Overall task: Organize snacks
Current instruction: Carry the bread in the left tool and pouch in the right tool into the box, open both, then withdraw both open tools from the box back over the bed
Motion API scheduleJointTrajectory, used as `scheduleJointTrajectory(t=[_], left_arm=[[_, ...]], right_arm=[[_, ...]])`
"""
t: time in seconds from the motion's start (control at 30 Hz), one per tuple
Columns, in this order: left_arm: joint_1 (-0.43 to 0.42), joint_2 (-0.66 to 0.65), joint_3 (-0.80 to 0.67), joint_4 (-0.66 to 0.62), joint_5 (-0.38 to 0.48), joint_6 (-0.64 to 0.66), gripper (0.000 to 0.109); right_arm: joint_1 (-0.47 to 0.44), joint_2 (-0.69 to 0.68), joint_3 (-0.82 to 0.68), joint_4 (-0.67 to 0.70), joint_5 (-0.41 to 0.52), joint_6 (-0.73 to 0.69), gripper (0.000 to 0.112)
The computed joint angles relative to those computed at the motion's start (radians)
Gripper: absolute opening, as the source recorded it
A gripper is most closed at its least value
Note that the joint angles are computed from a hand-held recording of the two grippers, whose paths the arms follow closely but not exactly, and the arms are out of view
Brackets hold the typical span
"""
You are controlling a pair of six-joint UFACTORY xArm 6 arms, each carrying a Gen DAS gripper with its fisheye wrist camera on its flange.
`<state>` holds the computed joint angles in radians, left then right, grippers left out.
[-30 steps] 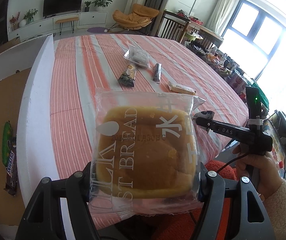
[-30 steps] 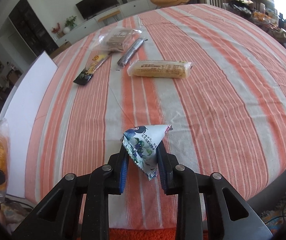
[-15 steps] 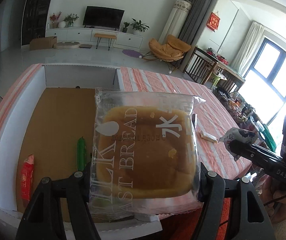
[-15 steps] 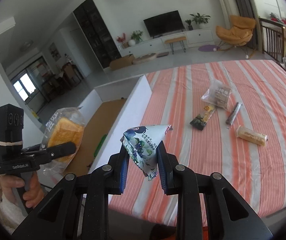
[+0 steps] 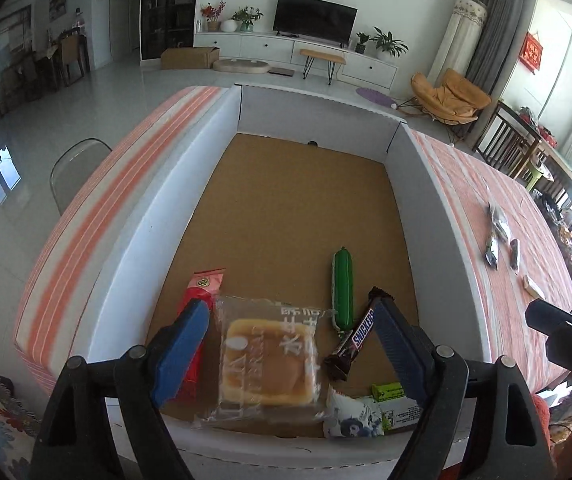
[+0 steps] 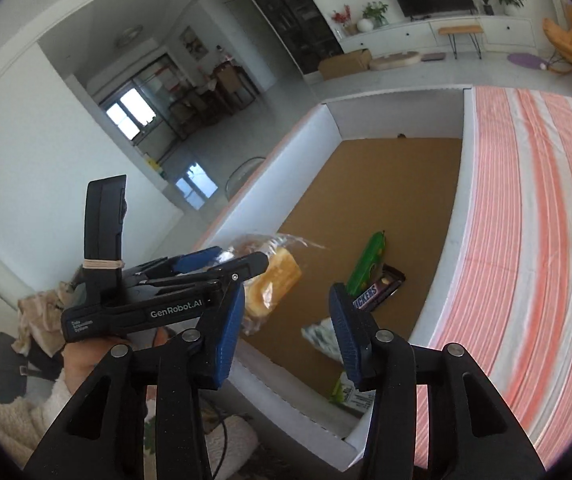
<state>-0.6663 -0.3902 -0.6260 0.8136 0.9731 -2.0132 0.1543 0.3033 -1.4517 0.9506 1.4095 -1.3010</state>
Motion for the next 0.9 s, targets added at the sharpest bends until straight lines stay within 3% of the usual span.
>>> scheduleJointTrajectory(t=[0.1, 0.23, 0.3, 0.43, 0.53, 0.6, 0.7, 0.77, 0.9], left_arm=[[0.003, 0.023, -0.035, 0.035, 0.008, -0.013, 0.092], [0.015, 0.097, -0.114, 0.101, -0.076, -0.011, 0.092], [0.021, 0.165, -0.174, 0.123, -0.152, 0.019, 0.092], [0.015, 0.335, -0.334, 0.110, -0.308, 0.154, 0.092], [0.006, 0.492, -0.498, 0.034, -0.403, 0.322, 0.092], [0.004, 0.612, -0.619, -0.053, -0.460, 0.457, 0.093], [0.001, 0.810, -0.824, -0.185, -0.454, 0.645, 0.093], [0.009, 0.928, -0.944, -0.222, -0.421, 0.704, 0.093], [0.035, 1.111, -1.138, -0.229, -0.333, 0.704, 0.093]], right_arm=[[-0.035, -0.003, -0.018, 0.030, -0.025, -0.009, 0.051], [-0.082, -0.048, 0.020, 0.088, -0.137, -0.090, 0.060], [-0.083, -0.081, 0.079, 0.107, -0.293, -0.159, 0.071], [-0.068, -0.011, 0.119, 0.078, -0.675, -0.253, 0.072], [-0.088, 0.136, 0.049, -0.049, -0.892, -0.168, 0.072], [-0.139, 0.245, -0.054, -0.196, -0.903, 0.013, 0.072], [-0.214, 0.355, -0.209, -0.334, -0.803, 0.271, 0.072], [-0.243, 0.388, -0.264, -0.328, -0.750, 0.328, 0.072], [-0.237, 0.386, -0.234, -0.315, -0.800, 0.333, 0.072]])
